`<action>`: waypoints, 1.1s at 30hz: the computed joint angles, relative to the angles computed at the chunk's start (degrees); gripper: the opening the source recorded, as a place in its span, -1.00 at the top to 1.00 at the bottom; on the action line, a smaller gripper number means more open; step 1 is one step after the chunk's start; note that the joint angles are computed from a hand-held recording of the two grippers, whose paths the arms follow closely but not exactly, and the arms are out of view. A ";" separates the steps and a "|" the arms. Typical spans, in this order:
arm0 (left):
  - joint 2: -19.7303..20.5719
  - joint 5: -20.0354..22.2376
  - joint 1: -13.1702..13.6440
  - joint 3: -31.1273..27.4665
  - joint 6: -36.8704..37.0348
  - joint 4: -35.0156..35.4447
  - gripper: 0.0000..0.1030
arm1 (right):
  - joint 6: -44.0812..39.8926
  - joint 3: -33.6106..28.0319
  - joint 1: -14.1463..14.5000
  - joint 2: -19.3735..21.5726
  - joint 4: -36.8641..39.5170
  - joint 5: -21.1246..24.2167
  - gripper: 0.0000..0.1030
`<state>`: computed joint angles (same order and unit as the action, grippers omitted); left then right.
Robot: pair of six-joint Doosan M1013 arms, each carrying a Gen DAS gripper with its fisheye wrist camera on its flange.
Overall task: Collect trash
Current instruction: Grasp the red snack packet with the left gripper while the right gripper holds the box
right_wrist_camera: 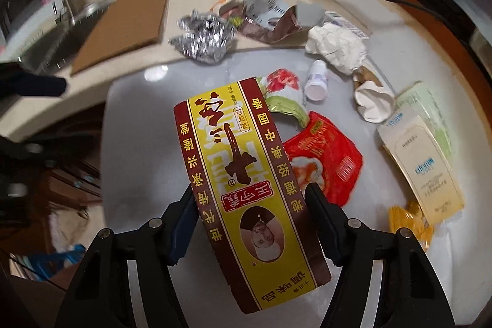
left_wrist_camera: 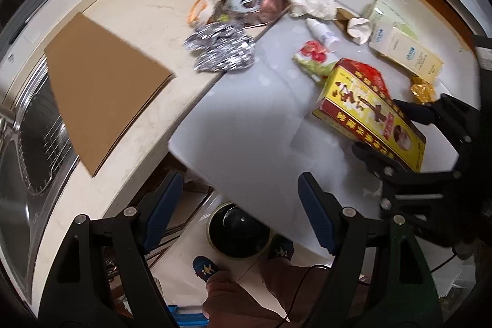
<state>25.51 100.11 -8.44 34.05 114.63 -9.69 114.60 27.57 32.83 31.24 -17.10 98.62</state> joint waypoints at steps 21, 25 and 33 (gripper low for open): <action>9.29 11.33 -7.46 -13.85 -3.18 -9.25 -0.45 | 37.29 26.53 -3.48 -20.27 -1.30 -14.64 -0.31; 11.96 14.36 -9.25 -17.39 -4.62 -8.88 -0.45 | 39.58 28.86 -3.62 -21.73 -1.15 -16.24 -0.31; 9.99 10.08 -12.97 -11.30 -2.32 -1.66 -0.46 | 40.68 30.57 -3.85 -22.70 -0.85 -18.03 -0.31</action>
